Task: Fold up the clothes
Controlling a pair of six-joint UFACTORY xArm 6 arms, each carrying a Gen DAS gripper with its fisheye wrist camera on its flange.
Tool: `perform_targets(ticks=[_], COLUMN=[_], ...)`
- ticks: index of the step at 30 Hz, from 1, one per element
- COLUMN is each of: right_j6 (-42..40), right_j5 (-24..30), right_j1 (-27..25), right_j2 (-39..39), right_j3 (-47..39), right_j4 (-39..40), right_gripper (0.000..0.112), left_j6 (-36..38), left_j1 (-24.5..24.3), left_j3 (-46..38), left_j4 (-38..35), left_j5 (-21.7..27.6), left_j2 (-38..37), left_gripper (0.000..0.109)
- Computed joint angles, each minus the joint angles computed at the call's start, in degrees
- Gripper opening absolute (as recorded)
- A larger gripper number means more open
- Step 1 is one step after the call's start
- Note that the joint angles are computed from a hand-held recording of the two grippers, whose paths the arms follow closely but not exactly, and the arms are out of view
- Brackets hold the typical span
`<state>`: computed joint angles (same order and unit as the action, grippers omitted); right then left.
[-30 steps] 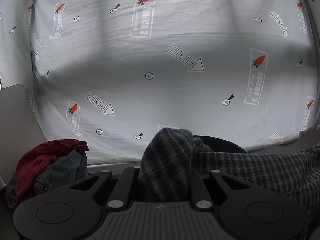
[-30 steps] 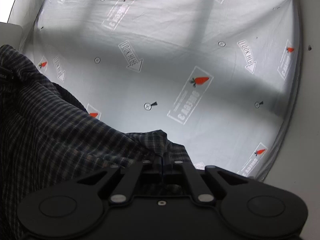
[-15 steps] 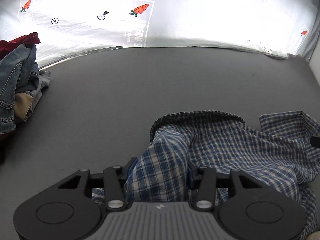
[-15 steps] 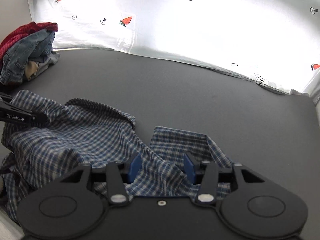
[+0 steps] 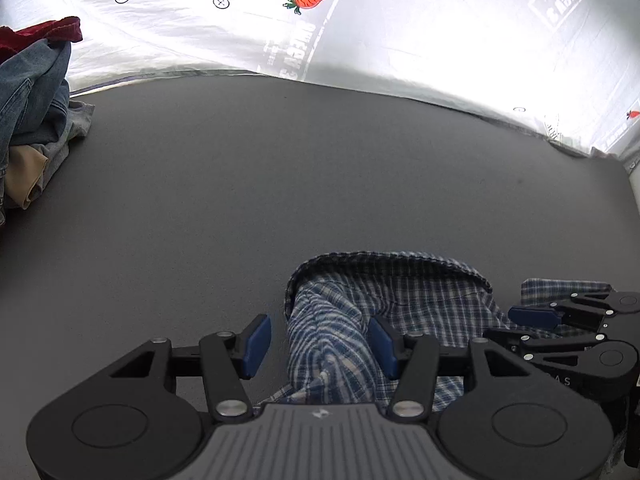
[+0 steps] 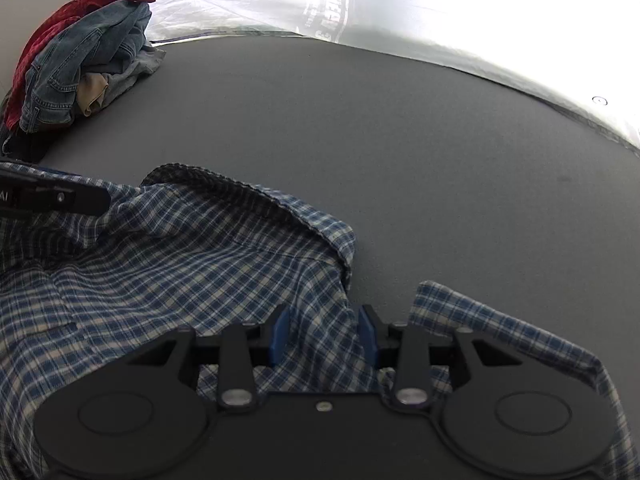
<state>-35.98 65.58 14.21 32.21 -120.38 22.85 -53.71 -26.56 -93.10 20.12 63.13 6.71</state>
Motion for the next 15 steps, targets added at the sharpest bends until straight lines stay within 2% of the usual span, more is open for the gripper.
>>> perform_targets(ticks=[3, 4, 5, 6, 7, 8, 12, 15], right_j6=[3.5, 4.3, 4.4, 4.9, 5.2, 5.4, 2.4, -1.3], right_j5=[0.2, -0.2, -2.5, -2.9, -5.5, -8.2, -26.2, -40.1], right_j1=[0.5, 0.6, 0.7, 0.7, 0.8, 0.8, 2.5, 4.8], right_j2=[-0.4, -0.9, -2.6, -3.6, -5.5, -7.4, -15.5, -17.4], right_j3=[1.8, 3.0, 6.1, 7.4, 10.3, 13.1, 24.7, 28.0], right_j4=[-1.6, -1.9, -1.8, -2.1, -1.8, -1.5, -2.1, -6.7], right_gripper=[0.037, 0.035, 0.026, 0.006, 0.004, 0.003, 0.002, 0.002], left_j6=[-0.9, -2.1, -3.5, -5.4, -7.5, -8.7, -14.8, -16.2], left_j1=[1.5, 2.2, 2.8, 3.0, 2.7, 2.6, 4.2, 5.6], left_j3=[2.6, 4.4, 6.3, 7.5, 7.9, 8.1, 11.4, 4.9], left_j4=[-5.3, -7.8, -10.2, -10.4, -8.8, -7.6, -5.1, -1.5], left_j5=[-1.2, -2.8, -4.5, -5.2, -4.8, -4.6, -11.1, -13.2], left_j2=[-0.4, -1.4, -2.4, -3.3, -3.8, -4.3, -8.3, -4.7], left_gripper=[0.053, 0.047, 0.042, 0.032, 0.021, 0.019, 0.012, 0.010])
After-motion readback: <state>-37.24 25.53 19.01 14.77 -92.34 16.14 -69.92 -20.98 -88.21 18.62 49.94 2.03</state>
